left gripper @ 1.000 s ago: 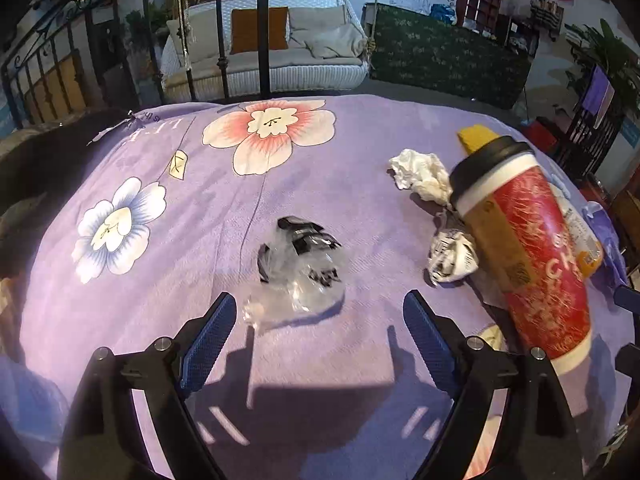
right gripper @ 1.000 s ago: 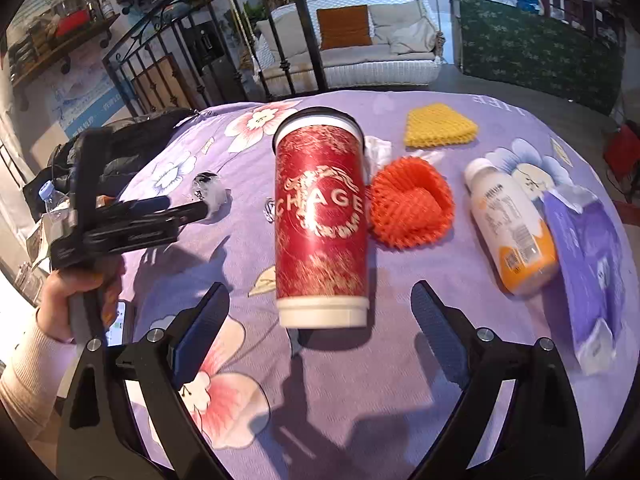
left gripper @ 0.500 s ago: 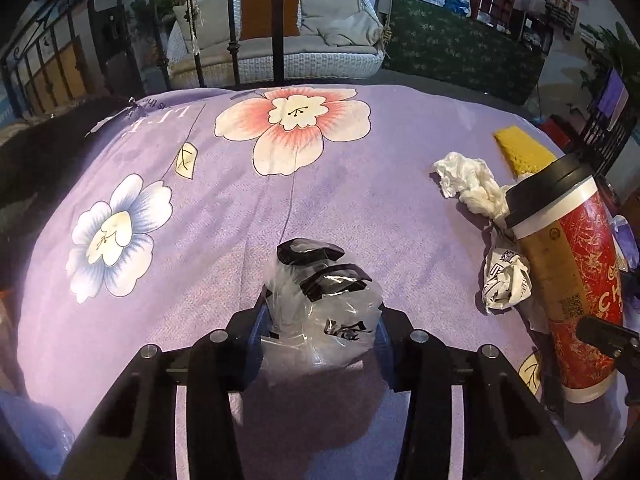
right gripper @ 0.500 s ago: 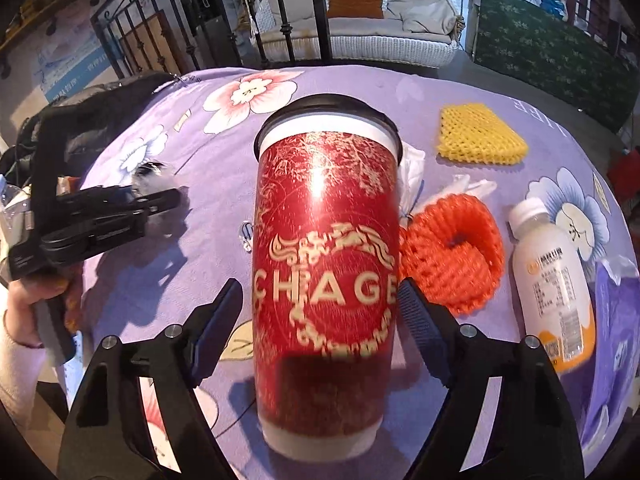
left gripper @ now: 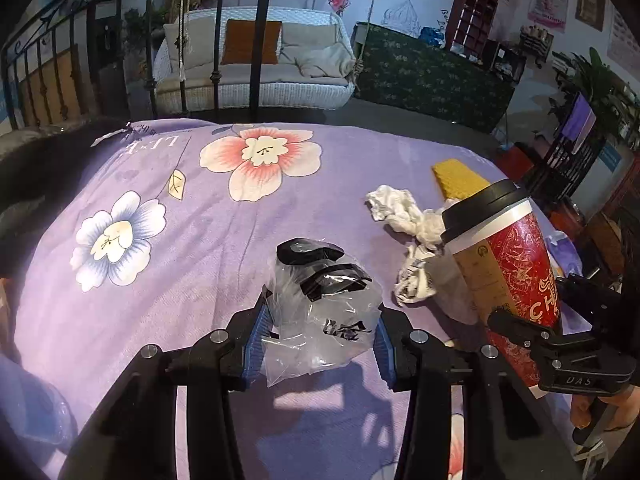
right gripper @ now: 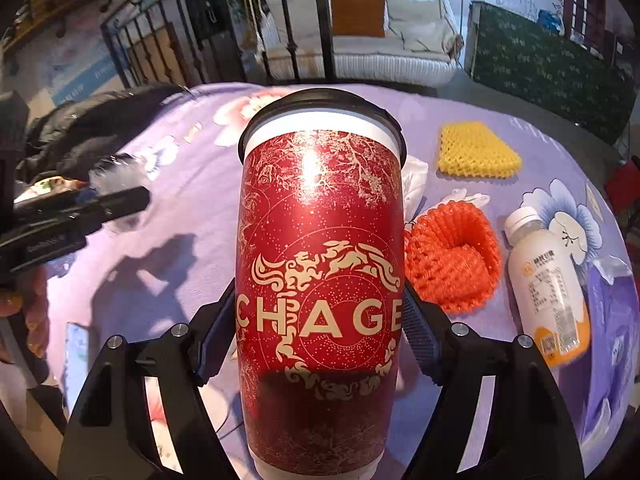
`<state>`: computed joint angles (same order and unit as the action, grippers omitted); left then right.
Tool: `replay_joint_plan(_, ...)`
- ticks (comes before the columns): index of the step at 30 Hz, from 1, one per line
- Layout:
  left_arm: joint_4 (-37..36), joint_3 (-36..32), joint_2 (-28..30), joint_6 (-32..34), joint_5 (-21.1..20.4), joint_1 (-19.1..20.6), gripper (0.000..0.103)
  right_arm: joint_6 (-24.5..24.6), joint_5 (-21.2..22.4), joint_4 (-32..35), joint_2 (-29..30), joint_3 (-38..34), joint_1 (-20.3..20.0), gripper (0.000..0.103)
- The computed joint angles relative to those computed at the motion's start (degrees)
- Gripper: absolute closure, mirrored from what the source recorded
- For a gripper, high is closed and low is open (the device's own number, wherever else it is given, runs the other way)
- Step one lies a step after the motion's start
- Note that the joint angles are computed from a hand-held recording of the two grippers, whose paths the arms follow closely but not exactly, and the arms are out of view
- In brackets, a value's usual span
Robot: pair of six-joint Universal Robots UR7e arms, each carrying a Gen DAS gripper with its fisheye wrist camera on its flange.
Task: Collect trash
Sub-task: 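Grasp the red CHAGE cup with the right gripper while the left gripper grasps the clear plastic bag, then carry the cup and plastic bag over the black bin and release both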
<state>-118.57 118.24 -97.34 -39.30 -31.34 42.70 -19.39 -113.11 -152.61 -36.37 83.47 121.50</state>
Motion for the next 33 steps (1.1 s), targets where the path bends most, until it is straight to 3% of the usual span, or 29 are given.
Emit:
replay_joint_plan(5,-0.67,3.25,-0.62,-1.93,0.06,-4.72,0.059,0.53,3.25,-5.55,-7.06,8.65,-0.05,0.028)
replay_joint_plan(9,-3.44,5.42,0.48,-2.34,-2.39,-7.47,0.059,1.14,3.18,-10.54,-12.30,14.94,-0.44,0.028)
replay_joint_plan(20,-12.76,8.16,8.52,-4.34,-6.50,-12.74,0.059,-0.32,-3.95,-25.89,-26.78,31.29,-3.64,0.028)
replay_joint_plan(33,-26.23,5.55,22.02,1.30,-14.23,-15.10,0.059,4.01,-9.67,-29.87,-41.52,41.12,-14.19,0.028)
